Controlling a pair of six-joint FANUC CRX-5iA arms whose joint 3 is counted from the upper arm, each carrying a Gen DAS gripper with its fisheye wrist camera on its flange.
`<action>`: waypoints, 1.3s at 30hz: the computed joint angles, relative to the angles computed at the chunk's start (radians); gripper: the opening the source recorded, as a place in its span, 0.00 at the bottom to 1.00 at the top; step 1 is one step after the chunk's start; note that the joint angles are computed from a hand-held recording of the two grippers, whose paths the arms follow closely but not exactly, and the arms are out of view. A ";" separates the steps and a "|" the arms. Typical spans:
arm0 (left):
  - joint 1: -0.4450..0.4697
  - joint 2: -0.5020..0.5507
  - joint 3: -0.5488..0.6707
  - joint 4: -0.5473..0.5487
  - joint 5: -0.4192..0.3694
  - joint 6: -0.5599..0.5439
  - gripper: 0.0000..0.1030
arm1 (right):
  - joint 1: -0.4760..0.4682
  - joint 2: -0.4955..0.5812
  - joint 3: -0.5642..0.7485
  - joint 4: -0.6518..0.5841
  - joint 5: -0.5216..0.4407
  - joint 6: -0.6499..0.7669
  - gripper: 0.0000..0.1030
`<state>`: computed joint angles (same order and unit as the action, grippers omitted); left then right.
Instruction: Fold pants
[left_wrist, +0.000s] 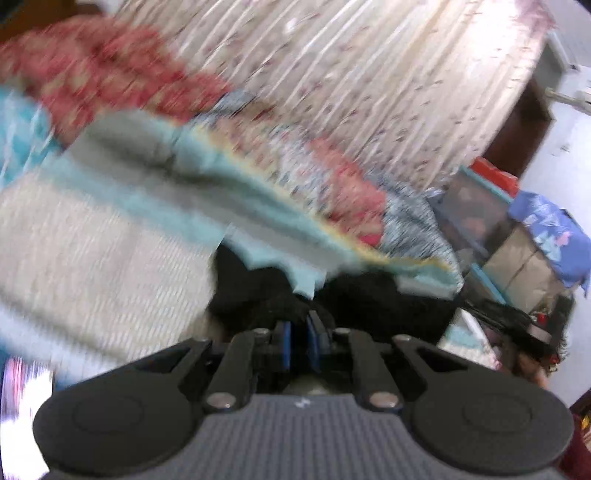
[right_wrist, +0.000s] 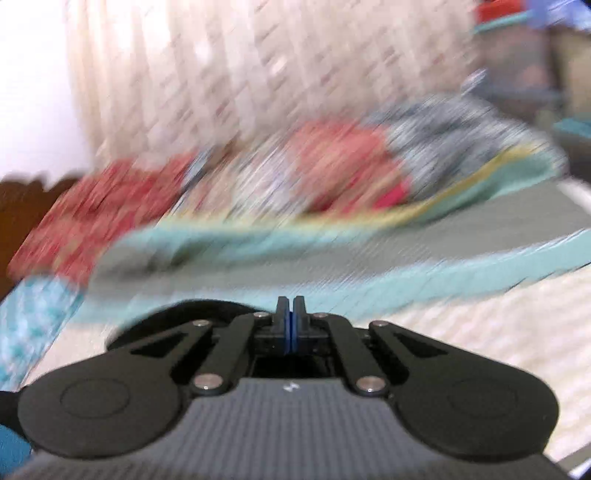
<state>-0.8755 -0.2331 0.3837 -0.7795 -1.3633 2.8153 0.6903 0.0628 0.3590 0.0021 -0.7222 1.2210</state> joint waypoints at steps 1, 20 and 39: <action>0.032 0.010 0.023 0.017 0.035 -0.049 0.09 | -0.019 -0.014 -0.004 0.014 0.017 -0.020 0.03; 0.189 0.403 0.307 0.168 0.062 -0.363 0.54 | -0.116 -0.249 -0.532 0.461 0.076 -0.500 0.31; 0.083 0.538 0.323 0.119 -0.029 -0.585 0.12 | -0.337 -0.075 -0.279 -0.118 -0.045 -0.597 0.53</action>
<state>-0.7927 0.3051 0.7068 -0.6605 -1.3927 2.2303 0.3537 -0.0118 0.0804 -0.1164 -0.7670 0.6237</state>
